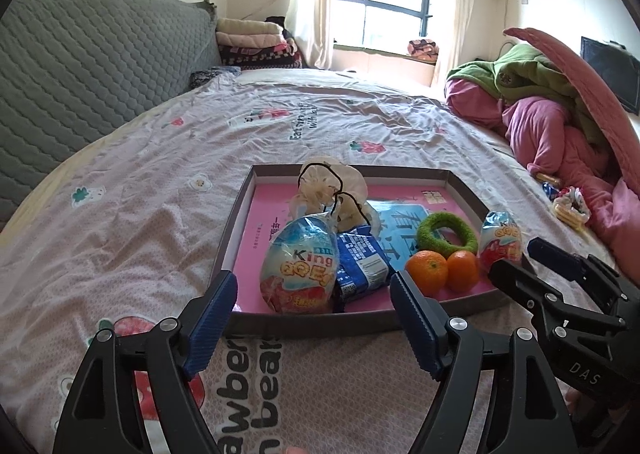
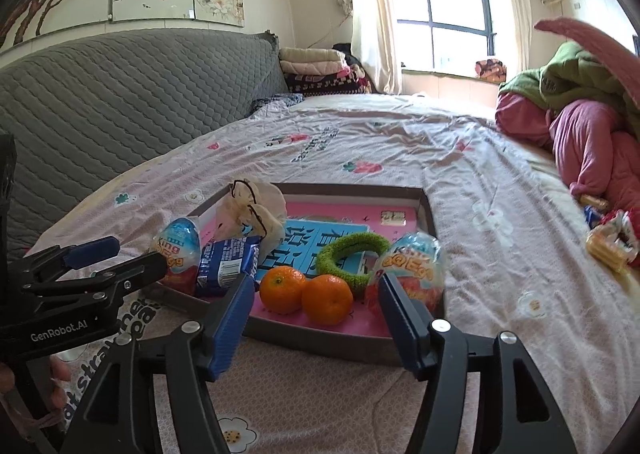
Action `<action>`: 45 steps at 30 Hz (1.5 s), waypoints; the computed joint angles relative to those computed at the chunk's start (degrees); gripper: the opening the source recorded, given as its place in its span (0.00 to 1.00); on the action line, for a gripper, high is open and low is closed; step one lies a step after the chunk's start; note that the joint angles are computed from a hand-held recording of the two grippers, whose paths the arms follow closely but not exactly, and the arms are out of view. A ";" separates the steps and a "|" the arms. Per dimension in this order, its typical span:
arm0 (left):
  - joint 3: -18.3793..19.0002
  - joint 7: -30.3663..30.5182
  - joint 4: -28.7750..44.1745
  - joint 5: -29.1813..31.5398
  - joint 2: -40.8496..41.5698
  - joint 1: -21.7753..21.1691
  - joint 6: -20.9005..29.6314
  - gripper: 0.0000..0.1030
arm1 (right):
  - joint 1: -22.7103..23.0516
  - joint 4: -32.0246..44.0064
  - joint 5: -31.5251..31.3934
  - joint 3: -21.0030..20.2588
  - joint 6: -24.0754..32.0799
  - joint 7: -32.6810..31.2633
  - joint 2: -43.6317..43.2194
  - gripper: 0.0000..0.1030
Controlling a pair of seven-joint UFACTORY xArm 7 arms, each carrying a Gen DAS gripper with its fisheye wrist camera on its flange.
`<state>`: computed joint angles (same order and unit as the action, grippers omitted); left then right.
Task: Organize objects
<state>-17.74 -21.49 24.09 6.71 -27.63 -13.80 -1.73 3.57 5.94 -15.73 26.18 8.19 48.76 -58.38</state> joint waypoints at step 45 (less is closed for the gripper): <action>-1.17 -5.29 -10.99 1.09 -12.63 -4.15 3.62 0.78 | 21.67 -2.66 -6.71 6.96 28.78 25.52 -15.36 0.70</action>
